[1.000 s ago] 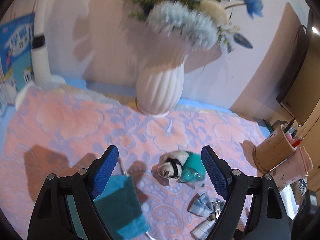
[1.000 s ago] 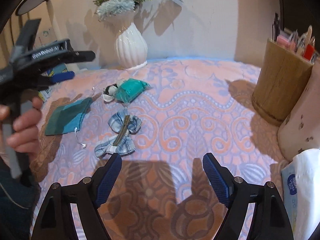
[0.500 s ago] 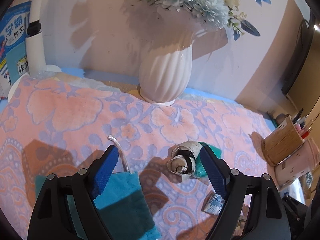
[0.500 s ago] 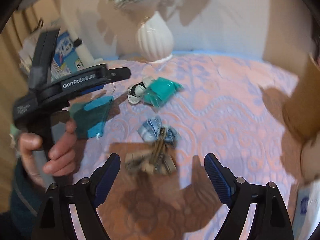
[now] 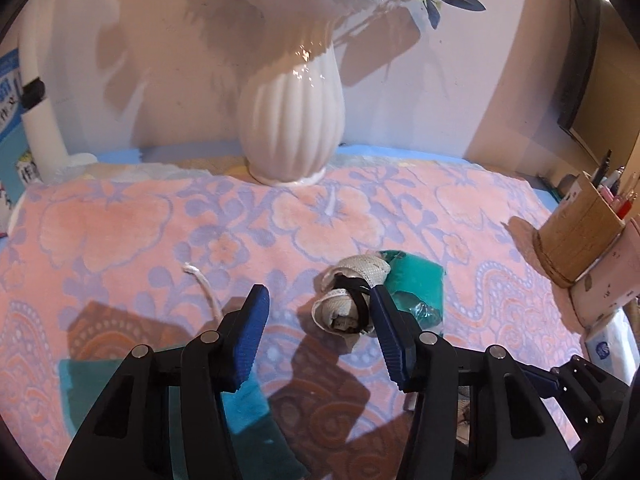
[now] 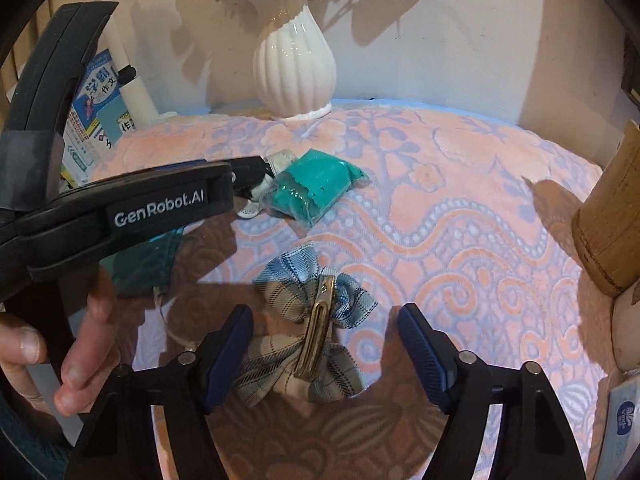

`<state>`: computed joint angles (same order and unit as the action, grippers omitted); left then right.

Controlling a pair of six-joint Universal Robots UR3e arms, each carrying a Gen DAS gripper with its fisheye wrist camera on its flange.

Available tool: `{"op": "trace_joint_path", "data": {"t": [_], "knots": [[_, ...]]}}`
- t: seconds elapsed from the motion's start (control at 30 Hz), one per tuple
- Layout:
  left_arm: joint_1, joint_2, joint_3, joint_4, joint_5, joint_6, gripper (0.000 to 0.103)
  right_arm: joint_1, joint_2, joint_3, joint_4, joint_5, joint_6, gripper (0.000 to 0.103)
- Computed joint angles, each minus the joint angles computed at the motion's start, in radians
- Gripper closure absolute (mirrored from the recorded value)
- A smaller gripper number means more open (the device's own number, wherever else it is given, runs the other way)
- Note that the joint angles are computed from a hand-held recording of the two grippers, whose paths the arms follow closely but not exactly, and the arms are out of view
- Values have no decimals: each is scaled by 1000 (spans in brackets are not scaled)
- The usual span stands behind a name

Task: Organize soft objects
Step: 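Grasp the white eye mask with the left tool while the right grasps the checkered bow clip, then carry the eye mask and bow clip over the glass bowl and open both tools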

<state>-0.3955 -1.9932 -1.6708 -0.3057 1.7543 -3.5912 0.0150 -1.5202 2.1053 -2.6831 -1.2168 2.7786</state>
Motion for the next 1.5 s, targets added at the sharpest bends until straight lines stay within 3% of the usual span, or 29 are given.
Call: {"op": "trace_joint_path", "data": {"t": [0.13, 0.27, 0.37, 0.4, 0.63, 0.7, 0.73, 0.77, 0.97, 1.13, 1.3, 1.5], "knots": [[-2, -12, 15, -21, -32, 23, 52, -26, -17, 14, 4, 23, -4, 39], [1, -28, 39, -57, -51, 28, 53, -37, -24, 16, 12, 35, -2, 40], [-2, -34, 47, -69, -38, 22, 66, -23, -16, 12, 2, 22, 0, 37], [-2, -35, 46, -67, -40, 25, 75, -16, -14, 13, -5, 12, 4, 37], [-2, -15, 7, -11, -33, 30, 79, -20, -18, 22, -17, 14, 16, 38], [-1, -5, -9, 12, -24, 16, 79, -11, -27, 37, -44, -13, 30, 49], [0, 5, -25, 33, -21, 11, 79, -14, -36, 48, -51, -11, 29, 65], [0, 12, -36, 50, -18, 8, 79, -21, -48, 59, -52, 2, 23, 75], [-37, 27, -61, 145, 33, 14, 79, -90, -112, 105, -10, 71, 4, 78], [-92, 1, -12, 117, 54, 24, 80, -187, -203, 150, 52, 113, -11, 78], [-171, -3, 87, 44, 82, 28, 80, -382, -423, 209, 251, 184, -133, 78], [-286, -36, 238, -30, 142, 18, 80, -691, -687, 184, 663, 331, -358, 78]]}}
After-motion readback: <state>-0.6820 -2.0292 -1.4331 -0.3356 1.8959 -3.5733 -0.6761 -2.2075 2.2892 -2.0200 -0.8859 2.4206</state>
